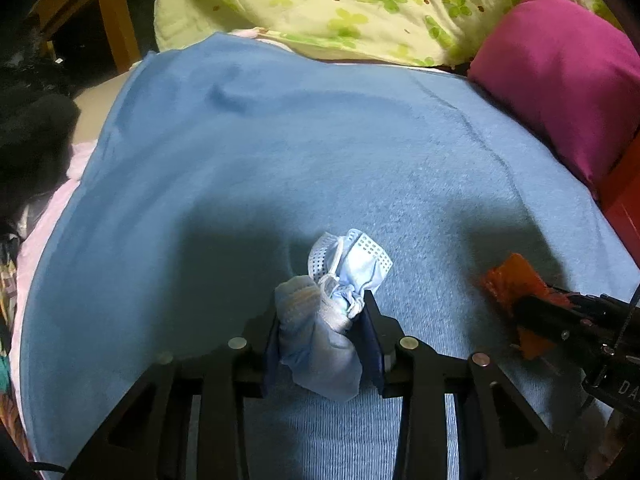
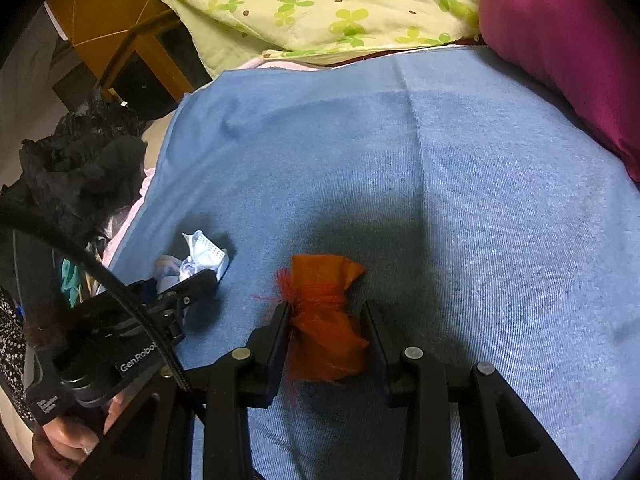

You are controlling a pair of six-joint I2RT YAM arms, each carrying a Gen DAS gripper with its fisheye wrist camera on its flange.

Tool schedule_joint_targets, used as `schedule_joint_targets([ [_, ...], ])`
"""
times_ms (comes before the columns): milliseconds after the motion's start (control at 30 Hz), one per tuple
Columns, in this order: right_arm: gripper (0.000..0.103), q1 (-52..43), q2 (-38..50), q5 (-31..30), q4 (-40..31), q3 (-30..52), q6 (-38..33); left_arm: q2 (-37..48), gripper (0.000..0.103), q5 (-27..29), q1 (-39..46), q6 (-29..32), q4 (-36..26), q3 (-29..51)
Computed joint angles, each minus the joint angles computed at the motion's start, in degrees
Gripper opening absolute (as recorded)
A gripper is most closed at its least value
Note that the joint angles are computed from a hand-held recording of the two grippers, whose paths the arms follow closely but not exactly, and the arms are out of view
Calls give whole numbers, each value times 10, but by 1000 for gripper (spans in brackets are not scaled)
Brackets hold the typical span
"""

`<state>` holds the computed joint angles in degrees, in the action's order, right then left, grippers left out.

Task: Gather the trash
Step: 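Lift the mask bundle and orange mesh bag off the blanket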

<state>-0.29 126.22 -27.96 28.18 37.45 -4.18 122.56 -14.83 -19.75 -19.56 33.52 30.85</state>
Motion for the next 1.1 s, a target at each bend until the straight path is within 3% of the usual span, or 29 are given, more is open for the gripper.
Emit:
schedule_joint_targets([
  [600, 38, -23, -34, -21, 7, -75, -2, -62, 38, -67, -84, -53, -28, -60],
  [833, 38, -35, -49, -33, 47, -129, -5, -59, 38, -79, -117, -87, -30, -71],
  [1100, 38, -71, -88, -73, 112, -215, -39, -81, 38, -132, -189, -157, -42, -100],
])
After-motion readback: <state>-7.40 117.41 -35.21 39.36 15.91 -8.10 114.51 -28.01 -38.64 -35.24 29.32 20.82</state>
